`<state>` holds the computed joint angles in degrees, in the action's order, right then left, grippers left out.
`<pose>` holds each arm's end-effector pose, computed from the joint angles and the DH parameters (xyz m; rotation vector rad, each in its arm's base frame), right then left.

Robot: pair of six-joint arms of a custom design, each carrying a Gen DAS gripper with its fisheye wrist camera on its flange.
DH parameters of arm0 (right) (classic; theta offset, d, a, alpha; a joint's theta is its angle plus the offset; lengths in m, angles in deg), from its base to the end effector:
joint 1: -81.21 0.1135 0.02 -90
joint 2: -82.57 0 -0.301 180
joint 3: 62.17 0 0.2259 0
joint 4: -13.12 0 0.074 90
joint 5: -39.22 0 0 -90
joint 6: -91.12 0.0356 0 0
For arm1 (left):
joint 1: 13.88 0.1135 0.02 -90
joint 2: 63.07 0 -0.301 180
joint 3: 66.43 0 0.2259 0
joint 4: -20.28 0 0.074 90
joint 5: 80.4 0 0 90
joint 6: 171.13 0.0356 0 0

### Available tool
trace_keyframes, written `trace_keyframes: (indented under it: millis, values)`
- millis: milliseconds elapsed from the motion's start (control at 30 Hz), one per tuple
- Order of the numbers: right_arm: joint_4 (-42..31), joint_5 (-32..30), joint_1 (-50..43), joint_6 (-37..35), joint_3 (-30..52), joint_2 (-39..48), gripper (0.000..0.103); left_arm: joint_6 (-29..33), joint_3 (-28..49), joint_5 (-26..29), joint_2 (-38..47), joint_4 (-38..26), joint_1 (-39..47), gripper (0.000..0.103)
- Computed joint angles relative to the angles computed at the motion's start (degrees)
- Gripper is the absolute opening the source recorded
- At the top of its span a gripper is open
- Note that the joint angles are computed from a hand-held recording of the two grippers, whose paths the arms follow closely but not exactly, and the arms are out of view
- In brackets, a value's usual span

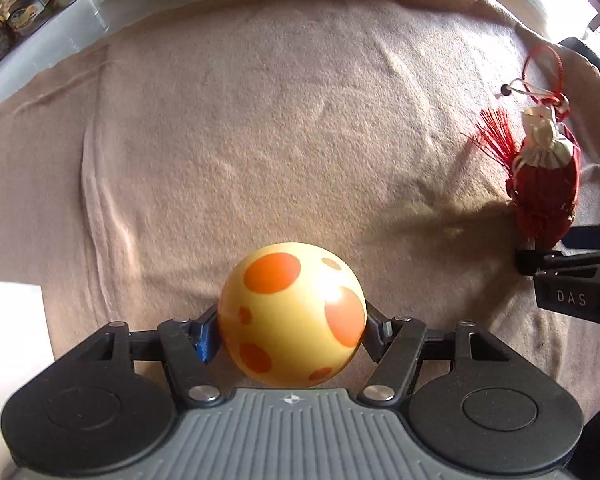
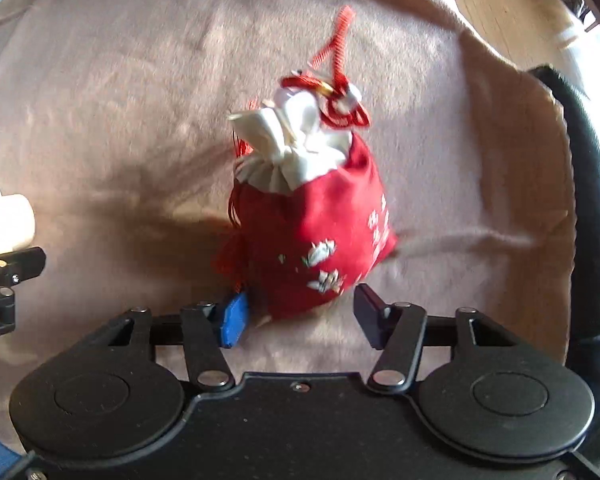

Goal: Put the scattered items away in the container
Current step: 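Close the right tool on the red drawstring pouch and lift it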

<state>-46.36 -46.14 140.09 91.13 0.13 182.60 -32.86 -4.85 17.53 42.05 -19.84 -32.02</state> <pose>0.1251 0.2017 0.1630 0.8214 2.9783 -0.2211 0.2592 -0.0901 0.1399 1.6497 2.4996 -0.1573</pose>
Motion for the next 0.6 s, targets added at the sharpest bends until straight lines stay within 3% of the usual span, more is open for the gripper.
trace_keyframes:
  millis: [233, 433, 533, 600]
  values:
    - [4.2, -2.2, 6.1, 9.7, -4.1, -6.2, 0.045, 2.8, -7.1, 0.5, -5.9, -0.8, 4.2, 0.067]
    - [-4.2, 5.6, 10.8, 18.6, -3.1, -13.4, 0.05, 0.8, -12.0, 2.2, -9.6, 1.2, 5.6, 0.067]
    - [-8.1, 9.6, 9.9, 18.1, -2.4, -14.6, 0.06, 0.0, -14.3, 2.6, -11.1, 3.8, 5.7, 0.067]
    - [-9.6, 11.8, 7.8, 14.1, -1.3, -13.6, 0.062, -0.7, -15.1, 2.7, -11.5, 5.3, 5.3, 0.067]
